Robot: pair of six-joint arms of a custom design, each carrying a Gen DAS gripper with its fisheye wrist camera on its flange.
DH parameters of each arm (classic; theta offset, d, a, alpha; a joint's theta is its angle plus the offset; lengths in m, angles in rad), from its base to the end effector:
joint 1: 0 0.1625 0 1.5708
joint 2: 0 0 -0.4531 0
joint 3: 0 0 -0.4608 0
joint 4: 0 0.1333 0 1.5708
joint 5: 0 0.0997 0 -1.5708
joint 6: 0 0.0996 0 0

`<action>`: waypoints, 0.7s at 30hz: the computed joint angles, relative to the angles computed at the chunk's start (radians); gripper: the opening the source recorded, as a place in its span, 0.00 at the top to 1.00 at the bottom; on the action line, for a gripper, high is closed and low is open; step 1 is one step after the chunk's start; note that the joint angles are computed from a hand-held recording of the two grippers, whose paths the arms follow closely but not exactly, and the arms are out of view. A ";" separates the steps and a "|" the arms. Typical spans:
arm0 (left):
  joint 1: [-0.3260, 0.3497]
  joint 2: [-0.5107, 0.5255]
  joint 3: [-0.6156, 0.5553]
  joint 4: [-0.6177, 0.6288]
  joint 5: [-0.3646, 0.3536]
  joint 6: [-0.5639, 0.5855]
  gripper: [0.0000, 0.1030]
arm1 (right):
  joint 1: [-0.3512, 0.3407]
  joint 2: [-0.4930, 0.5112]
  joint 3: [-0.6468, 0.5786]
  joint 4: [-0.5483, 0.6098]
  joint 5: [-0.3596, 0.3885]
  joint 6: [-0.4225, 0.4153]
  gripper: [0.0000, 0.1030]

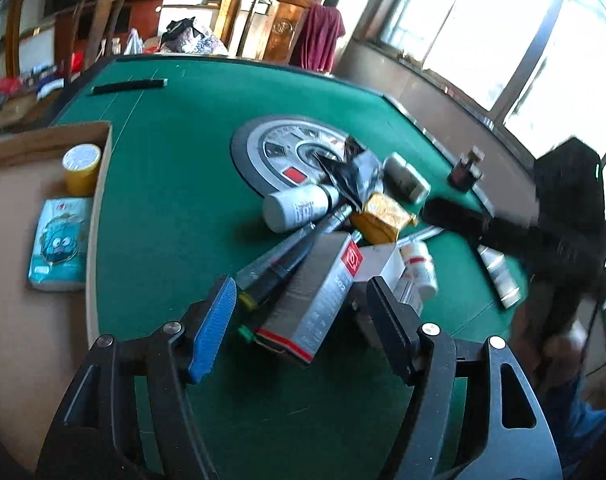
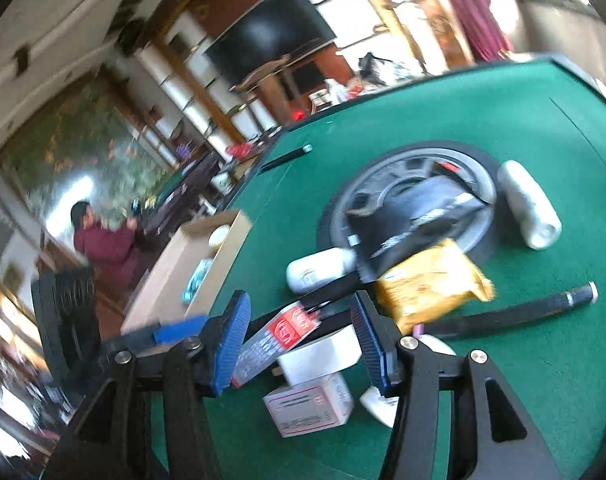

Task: Organize objects
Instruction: 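Move both grippers back to the cluttered items on the table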

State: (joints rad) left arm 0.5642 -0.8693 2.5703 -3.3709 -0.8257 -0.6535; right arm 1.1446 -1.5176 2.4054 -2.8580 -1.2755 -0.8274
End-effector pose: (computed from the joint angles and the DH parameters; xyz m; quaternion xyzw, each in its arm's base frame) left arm -0.1791 -0.3510 -0.0113 0.1456 0.9190 -0.2994 0.2113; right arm -0.0357 -0.4712 0.2085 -0.2218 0.9442 -0.2435 0.0017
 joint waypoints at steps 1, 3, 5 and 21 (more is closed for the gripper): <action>-0.006 0.005 -0.012 0.042 0.005 0.002 0.34 | -0.006 -0.005 -0.008 0.024 0.013 0.006 0.49; -0.018 0.030 -0.037 0.102 0.013 0.021 0.34 | -0.008 -0.007 -0.016 0.042 0.023 0.018 0.49; -0.030 0.073 -0.073 0.181 0.033 0.045 0.34 | -0.007 -0.003 -0.022 0.059 0.026 0.023 0.49; -0.002 0.091 -0.002 0.083 0.054 -0.118 0.74 | -0.034 -0.007 -0.062 0.259 0.071 0.024 0.49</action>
State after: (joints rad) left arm 0.5626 -0.7787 2.5684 -3.2877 -0.7712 -0.7715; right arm 1.1103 -1.5251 2.3437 -2.5987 -1.2048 -0.8037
